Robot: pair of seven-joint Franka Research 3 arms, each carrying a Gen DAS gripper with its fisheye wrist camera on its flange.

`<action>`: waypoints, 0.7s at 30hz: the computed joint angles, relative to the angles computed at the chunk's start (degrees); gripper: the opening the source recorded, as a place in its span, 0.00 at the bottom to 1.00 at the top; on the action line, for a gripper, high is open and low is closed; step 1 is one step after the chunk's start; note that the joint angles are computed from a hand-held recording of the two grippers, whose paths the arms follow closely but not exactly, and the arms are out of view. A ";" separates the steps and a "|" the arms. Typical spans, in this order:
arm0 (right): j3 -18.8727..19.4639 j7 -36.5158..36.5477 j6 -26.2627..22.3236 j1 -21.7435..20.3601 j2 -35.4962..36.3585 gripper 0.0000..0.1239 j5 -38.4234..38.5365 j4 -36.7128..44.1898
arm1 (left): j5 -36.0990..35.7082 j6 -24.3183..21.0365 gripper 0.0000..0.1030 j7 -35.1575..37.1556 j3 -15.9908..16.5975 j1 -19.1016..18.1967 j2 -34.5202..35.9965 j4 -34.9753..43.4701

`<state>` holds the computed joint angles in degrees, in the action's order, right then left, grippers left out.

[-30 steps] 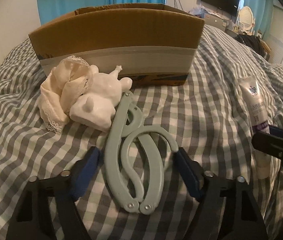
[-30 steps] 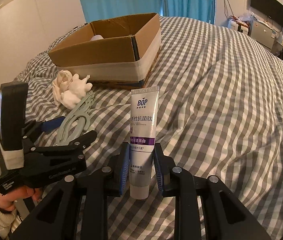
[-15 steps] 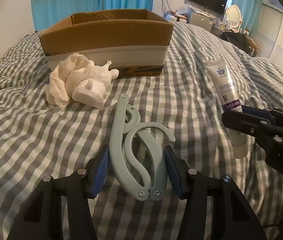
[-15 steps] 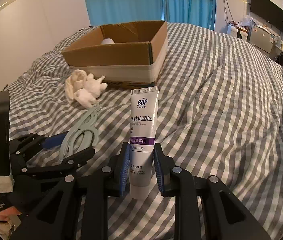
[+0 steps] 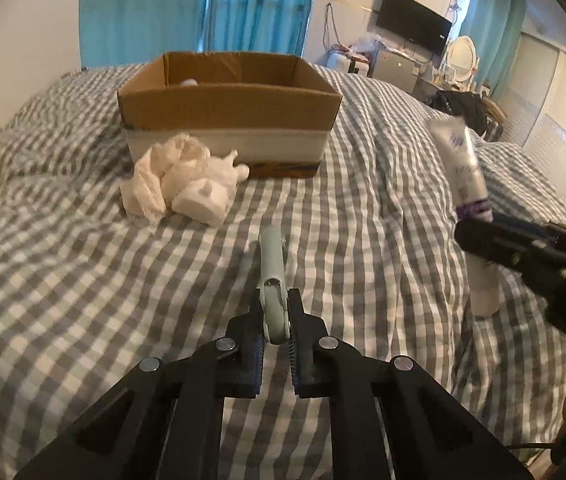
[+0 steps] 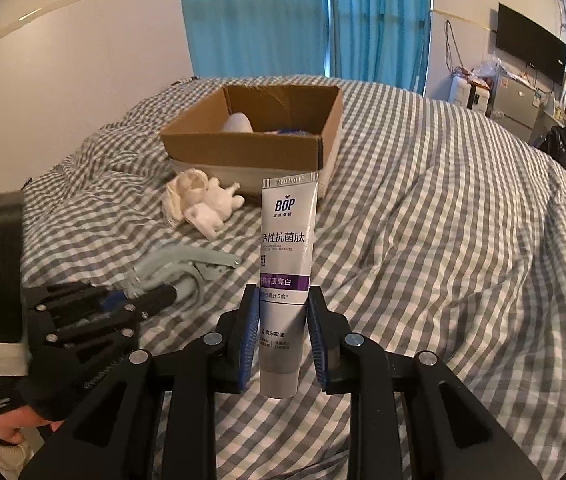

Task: Organize objects
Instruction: 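Grasp the pale green hanger with the left gripper, then drop the toothpaste tube into the box with the right gripper while the left drops the hanger in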

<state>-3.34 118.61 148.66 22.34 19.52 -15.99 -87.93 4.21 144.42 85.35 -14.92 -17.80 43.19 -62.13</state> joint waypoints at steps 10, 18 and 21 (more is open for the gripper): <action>-0.09 0.73 -1.14 0.98 -0.22 0.19 -2.39 0.93 | -2.38 7.82 0.09 3.18 -2.52 2.40 -4.35 -7.23; -0.20 1.28 -0.88 1.33 -1.03 0.19 -4.03 1.21 | -2.08 10.33 0.09 4.48 -2.84 2.72 -5.49 -5.43; -0.20 1.00 -0.81 1.30 -1.12 0.19 -4.80 2.51 | -3.21 10.74 0.09 5.40 -3.65 3.42 -5.69 -4.21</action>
